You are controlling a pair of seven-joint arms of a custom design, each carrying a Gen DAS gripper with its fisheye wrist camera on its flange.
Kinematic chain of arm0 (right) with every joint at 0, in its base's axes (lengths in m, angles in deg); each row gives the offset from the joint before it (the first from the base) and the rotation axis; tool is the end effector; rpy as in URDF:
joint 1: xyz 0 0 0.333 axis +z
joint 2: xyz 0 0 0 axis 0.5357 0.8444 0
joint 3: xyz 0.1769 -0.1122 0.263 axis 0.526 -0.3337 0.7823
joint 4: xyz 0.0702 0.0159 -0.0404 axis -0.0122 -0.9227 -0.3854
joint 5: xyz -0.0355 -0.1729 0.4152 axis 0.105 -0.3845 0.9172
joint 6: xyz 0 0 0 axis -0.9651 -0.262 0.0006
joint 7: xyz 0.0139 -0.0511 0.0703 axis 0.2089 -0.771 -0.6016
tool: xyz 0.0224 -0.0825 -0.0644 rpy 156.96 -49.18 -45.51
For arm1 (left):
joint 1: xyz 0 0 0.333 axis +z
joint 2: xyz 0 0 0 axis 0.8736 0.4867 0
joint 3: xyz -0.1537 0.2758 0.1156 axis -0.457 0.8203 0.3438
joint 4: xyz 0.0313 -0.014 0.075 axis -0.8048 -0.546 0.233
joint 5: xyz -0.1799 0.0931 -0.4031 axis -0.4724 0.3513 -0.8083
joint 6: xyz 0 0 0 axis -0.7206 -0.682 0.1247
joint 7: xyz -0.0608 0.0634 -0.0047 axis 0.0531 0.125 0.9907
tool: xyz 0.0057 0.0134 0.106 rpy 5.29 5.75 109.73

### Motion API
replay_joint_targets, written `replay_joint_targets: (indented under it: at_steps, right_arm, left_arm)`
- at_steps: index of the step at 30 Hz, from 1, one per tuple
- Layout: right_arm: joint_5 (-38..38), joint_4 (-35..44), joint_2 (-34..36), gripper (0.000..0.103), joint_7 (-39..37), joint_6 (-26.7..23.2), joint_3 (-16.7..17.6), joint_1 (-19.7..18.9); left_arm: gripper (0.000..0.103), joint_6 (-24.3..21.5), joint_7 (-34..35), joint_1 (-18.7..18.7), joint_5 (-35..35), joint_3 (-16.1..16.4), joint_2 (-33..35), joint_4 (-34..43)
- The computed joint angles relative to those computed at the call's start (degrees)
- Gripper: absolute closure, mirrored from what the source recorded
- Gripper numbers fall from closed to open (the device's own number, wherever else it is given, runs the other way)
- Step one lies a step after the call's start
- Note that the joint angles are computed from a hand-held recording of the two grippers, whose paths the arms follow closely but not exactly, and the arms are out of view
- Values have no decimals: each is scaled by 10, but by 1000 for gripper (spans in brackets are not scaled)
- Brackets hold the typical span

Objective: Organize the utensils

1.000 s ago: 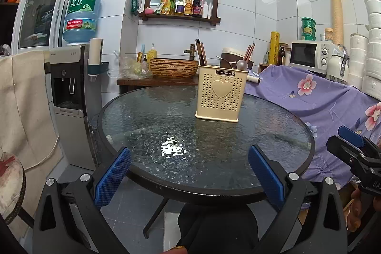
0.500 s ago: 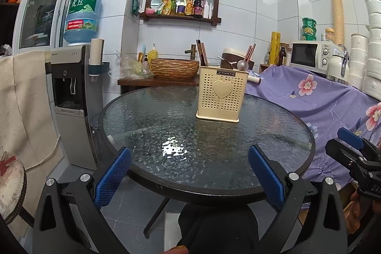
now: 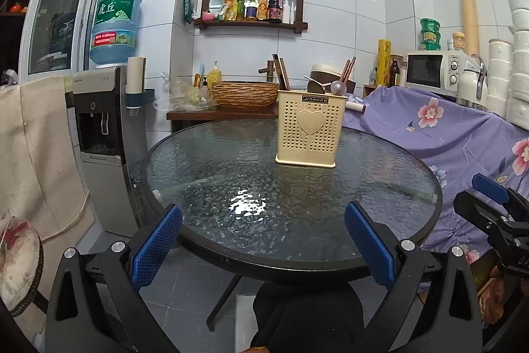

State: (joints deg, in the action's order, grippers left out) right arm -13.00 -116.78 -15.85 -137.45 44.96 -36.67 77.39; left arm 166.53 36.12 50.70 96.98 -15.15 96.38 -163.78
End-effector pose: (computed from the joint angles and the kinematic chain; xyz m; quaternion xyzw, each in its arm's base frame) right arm 0.5606 0.5217 0.4541 -0.4567 0.6422 -0.4728 0.3944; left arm 0.6856 -0.2579 0.4825 -0.3744 0.7239 -0.5251 0.2452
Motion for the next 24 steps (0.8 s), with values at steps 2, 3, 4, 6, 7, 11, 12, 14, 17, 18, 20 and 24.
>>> replay_joint_targets:
  at_steps: [2,3,4,6,7,11,12,14,17,18,20,24]
  right_arm:
    - [1,0,1,6,0,0,0,0]
    - [1,0,0,6,0,0,0,0]
    - [1,0,0,6,0,0,0,0]
    - [3,2,2,6,0,1,0,0]
    - [4,4,3,6,-2,2,0,0]
    - [4,7,6,6,-3,1,-1,2]
    - [5,8,6,6,-5,1,-2,2]
    - [5,8,6,6,-4,1,-2,3]
    - [6,8,6,6,-4,3,-2,3]
    - [6,7,6,6,-4,3,-3,3]
    - [6,8,6,6,-5,1,-3,4]
    - [6,8,6,6,-4,2,-3,4]
  left_arm:
    - [6,0,-12,-2,12,2,2,6]
    - [6,0,-19,-4,19,4,3,9]
    - [6,1,-26,-6,25,7,4,12]
    - [6,0,-25,-10,25,11,3,11]
    - [6,-1,-21,-12,22,11,1,8]
    - [6,-5,43,-9,-28,5,-6,-16]
    - [6,-10,76,-6,-57,0,-11,-29]
    - [6,-16,119,-1,-90,-9,-17,-45]
    - [6,-20,99,20,-65,-33,-16,-39]
    - [6,-19,78,24,-44,-38,-13,-31]
    - [6,-17,56,23,-24,-35,-11,-23]
    - [6,-10,28,12,-5,-21,-8,-13]
